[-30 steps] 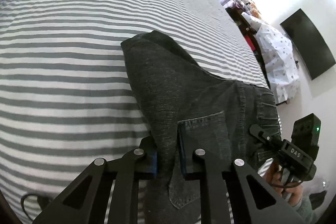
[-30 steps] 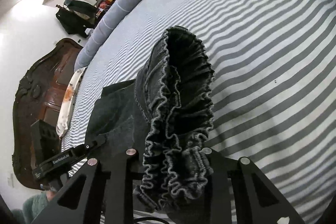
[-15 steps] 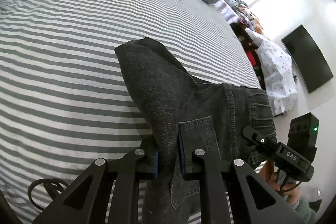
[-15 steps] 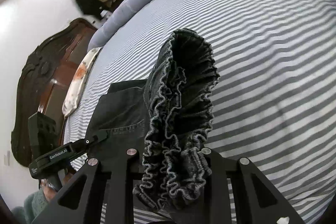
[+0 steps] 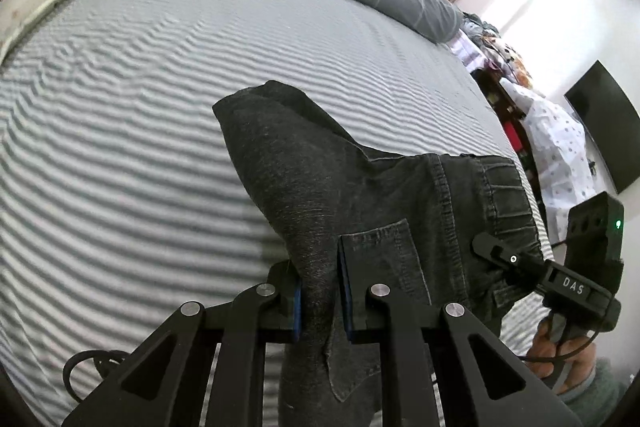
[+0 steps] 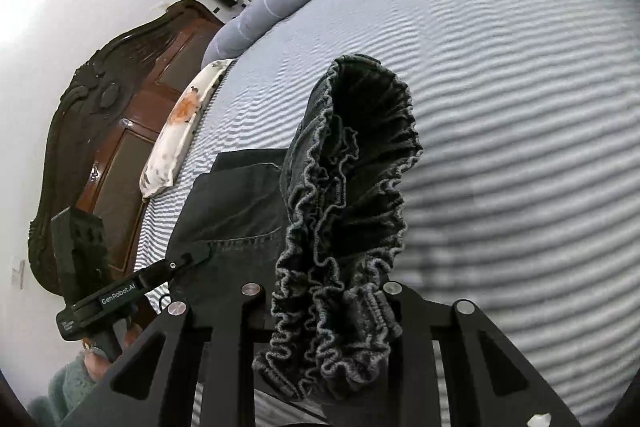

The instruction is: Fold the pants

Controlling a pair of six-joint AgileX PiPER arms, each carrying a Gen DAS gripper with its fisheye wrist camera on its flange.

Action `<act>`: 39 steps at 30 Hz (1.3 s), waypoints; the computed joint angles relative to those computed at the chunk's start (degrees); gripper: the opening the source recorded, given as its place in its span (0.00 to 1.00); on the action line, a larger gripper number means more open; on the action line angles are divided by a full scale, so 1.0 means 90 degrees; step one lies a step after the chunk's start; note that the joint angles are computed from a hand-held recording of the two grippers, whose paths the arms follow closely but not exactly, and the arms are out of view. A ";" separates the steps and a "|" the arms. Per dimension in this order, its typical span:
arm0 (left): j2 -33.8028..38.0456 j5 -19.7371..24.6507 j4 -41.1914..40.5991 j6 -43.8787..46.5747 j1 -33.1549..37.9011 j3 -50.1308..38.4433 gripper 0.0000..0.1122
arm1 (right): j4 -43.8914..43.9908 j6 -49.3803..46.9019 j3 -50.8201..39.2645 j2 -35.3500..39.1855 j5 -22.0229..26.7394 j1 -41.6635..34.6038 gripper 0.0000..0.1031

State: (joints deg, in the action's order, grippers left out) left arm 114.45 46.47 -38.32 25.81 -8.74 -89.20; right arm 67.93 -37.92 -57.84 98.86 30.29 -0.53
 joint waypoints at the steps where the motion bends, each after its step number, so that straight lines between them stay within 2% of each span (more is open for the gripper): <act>1: 0.0109 0.0027 0.0032 0.0024 0.0052 -0.0154 0.13 | -0.0162 0.0202 -0.0289 0.0195 -0.0010 0.0060 0.23; 7: 0.1016 0.0426 0.0398 -0.0057 0.0347 -0.1563 0.13 | -0.0883 0.1137 -0.1564 0.1083 -0.0072 0.0311 0.23; 16: 0.2553 0.1190 0.1171 -0.0882 0.0325 -0.4157 0.13 | -0.1299 0.1881 -0.3017 0.2271 0.0046 0.0324 0.23; 20: 0.3190 0.1512 0.1570 -0.1282 0.0229 -0.5100 0.13 | -0.1893 0.2427 -0.3703 0.2778 0.0201 0.0301 0.23; 23: 0.3301 0.1348 0.2009 -0.1458 0.0112 -0.5129 0.14 | -0.2303 0.2789 -0.3910 0.2984 0.0185 0.0301 0.23; 26: 0.3262 0.1127 0.2344 -0.1525 0.0036 -0.4925 0.18 | -0.2261 0.2791 -0.3815 0.3045 0.0096 0.0257 0.27; 28: 0.3108 0.0912 0.2566 -0.1569 -0.0019 -0.4618 0.21 | -0.2632 0.3159 -0.3739 0.3029 -0.0054 0.0307 0.35; 30: 0.2940 0.0657 0.2810 -0.1653 -0.0093 -0.4278 0.28 | -0.2975 0.3442 -0.3477 0.2909 -0.0294 0.0395 0.40; 34: 0.2482 0.0115 0.3430 -0.1952 -0.0236 -0.3371 0.32 | -0.3488 0.3783 -0.2811 0.2510 -0.0711 0.0566 0.52; 39: 0.1775 -0.0596 0.3987 -0.2305 -0.0352 -0.1925 0.34 | -0.4128 0.4236 -0.2113 0.2119 -0.1091 0.0823 0.53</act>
State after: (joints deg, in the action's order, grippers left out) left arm 130.43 41.11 -2.44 5.07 -11.90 -106.53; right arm 30.79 0.20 -76.85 117.93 20.47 6.88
